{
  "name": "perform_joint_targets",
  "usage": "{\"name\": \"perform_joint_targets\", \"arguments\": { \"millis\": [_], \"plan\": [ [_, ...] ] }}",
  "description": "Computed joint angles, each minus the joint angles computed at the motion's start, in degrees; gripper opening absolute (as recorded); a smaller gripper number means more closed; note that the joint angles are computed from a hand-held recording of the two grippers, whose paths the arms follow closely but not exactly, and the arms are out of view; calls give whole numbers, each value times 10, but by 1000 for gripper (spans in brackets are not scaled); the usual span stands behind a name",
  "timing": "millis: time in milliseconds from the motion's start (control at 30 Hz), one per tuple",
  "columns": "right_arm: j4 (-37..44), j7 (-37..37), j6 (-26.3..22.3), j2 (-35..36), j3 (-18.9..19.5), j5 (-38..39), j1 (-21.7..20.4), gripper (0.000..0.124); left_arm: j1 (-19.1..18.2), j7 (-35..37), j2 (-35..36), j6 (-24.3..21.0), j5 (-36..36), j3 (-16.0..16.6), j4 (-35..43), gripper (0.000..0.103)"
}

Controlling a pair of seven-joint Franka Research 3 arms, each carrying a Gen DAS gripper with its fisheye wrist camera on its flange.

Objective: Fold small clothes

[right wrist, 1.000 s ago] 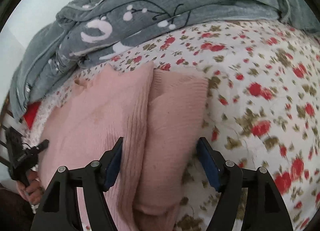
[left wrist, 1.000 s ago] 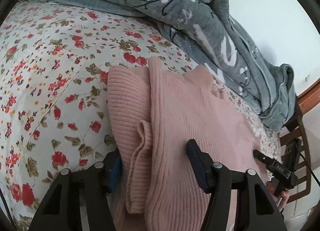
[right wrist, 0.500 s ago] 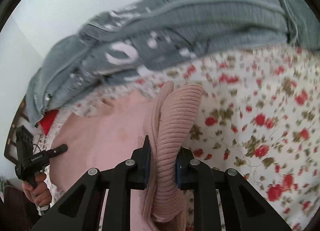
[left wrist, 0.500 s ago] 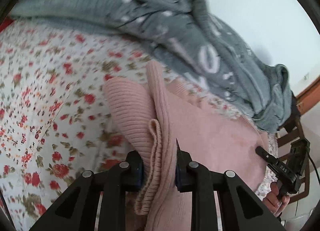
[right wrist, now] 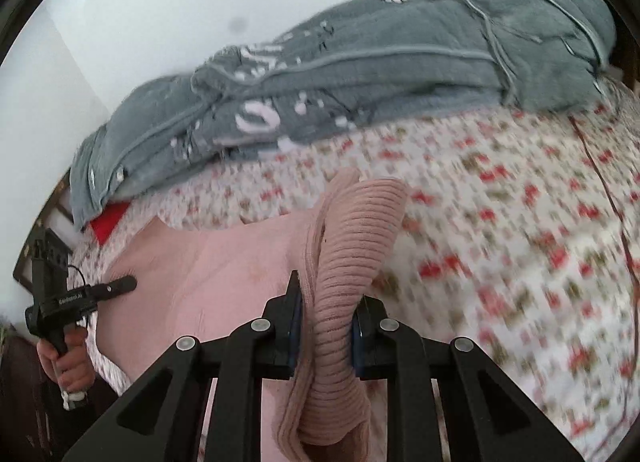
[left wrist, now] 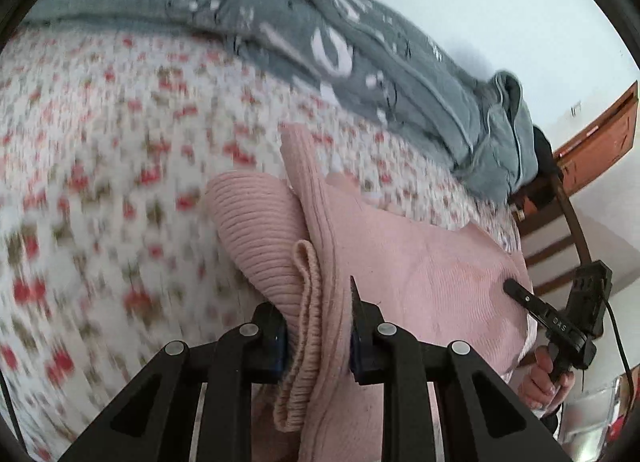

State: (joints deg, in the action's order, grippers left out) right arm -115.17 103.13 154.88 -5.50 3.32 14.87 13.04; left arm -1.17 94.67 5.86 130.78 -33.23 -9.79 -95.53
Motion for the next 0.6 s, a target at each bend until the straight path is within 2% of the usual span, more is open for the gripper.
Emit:
{"name": "perform_joint_targets", "arguments": {
  "millis": [67,133,167,200,267,333,400,467,533,600],
  "plan": [
    [-36,-1,8,-11,-1,6,0,22,-5,-1,-18,16,11,-1,-40,23],
    [-52,28,15,0,4,-28,-8,26,-15,-29,-26,46,63,1,-74,28],
    [-57,52,20,8,8,-57,-13,36,-18,-41,-25,57,76,2,-86,36],
    [-61,87,30,19,11,-97,-18,48,-18,-54,-22,61,82,4,-91,41],
    [-77,118,72,30,8,-137,-20,56,-12,-37,-25,69,42,6,-104,43],
    [-82,102,81,26,2,-109,-15,56,-12,-47,-35,66,59,9,-108,45],
    [-83,116,60,11,0,-125,-19,56,-16,-73,-51,75,125,12,-113,46],
    [-86,174,50,-9,9,-199,-36,56,-20,-84,-66,89,168,14,-120,46],
    [-94,289,40,-39,38,-337,-73,57,-24,-81,-79,110,195,15,-126,43],
    [-92,319,45,-53,50,-391,-84,56,-31,-59,-78,123,186,16,-117,42]
  ]
}}
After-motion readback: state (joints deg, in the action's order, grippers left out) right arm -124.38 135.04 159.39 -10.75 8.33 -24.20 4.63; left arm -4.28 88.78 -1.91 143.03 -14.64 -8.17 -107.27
